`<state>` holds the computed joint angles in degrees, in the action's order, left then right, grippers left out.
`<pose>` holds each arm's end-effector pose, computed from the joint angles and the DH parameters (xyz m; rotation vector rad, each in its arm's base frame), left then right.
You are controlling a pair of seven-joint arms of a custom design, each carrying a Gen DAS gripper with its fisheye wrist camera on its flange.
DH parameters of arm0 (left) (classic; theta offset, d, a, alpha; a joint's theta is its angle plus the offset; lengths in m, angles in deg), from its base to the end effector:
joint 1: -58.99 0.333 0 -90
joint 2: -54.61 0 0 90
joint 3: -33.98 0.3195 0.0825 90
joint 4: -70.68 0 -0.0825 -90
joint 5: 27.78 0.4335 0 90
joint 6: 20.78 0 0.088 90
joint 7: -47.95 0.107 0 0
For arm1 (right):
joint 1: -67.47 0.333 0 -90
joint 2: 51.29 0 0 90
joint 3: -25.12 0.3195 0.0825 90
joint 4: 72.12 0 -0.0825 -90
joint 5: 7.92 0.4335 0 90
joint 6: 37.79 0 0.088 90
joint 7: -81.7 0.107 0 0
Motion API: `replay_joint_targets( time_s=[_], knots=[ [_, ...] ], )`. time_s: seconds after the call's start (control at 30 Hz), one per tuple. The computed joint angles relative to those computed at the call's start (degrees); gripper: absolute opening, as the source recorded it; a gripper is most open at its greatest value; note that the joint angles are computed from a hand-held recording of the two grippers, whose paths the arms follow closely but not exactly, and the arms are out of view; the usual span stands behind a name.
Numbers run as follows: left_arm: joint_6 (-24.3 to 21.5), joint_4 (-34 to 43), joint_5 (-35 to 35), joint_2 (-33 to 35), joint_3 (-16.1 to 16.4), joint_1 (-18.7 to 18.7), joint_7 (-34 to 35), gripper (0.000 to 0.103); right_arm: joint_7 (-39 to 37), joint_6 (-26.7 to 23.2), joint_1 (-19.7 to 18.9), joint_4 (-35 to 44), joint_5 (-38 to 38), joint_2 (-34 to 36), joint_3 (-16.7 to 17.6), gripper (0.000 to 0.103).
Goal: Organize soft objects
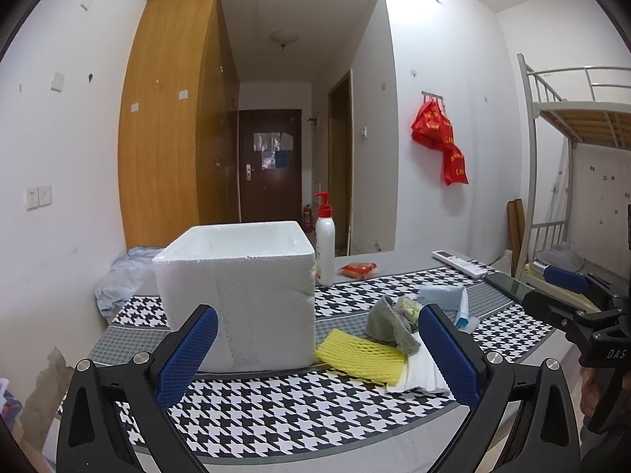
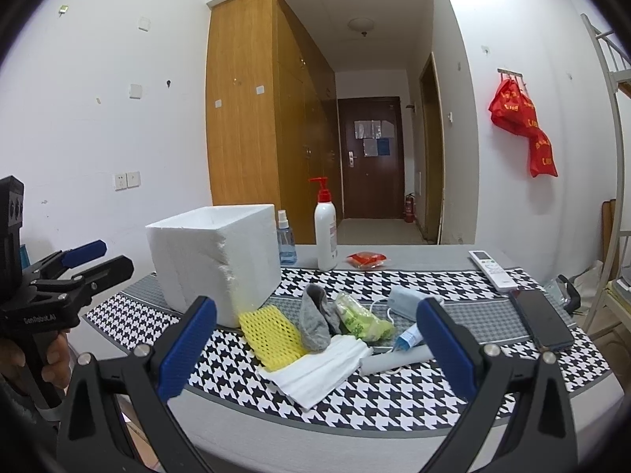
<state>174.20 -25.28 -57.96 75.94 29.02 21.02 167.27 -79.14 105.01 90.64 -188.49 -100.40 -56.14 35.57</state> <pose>0.5815 -0.4494 0.5238 -0.9705 1.8795 -1.4600 0.5100 0.3486 0.5241 -1.2967 1.5067 -1.0993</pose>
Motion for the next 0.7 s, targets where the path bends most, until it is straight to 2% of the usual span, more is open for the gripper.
replay_joint_targets(
  time_s=[0.3, 0.53, 0.63, 0.7],
  knots=[
    [-0.2, -0.2, 0.5, -0.2, -1.0, 1.0, -0.7, 0.102, -0.6, 0.5, 0.0, 0.3, 0.4, 0.4, -0.2, 0.103],
    [-0.7, 0.5, 0.5, 0.1, 1.3, -0.9, -0.8, 0.102, -0.9, 0.5, 0.0, 0.4, 0.9, 0.5, -0.3, 0.103],
    [-1.2, 0.6, 1.2, 0.3, 0.1, 0.3, -1.6, 0.102, -1.3, 0.4, 0.0, 0.5, 1.1, 0.6, -0.3, 0.103],
    [-1.2, 0.8, 1.0, 0.4, 1.4, -0.8, -1.7, 0.102, -1.2, 0.7, -0.1, 0.5, 1.0, 0.6, -0.4, 0.103]
  ],
)
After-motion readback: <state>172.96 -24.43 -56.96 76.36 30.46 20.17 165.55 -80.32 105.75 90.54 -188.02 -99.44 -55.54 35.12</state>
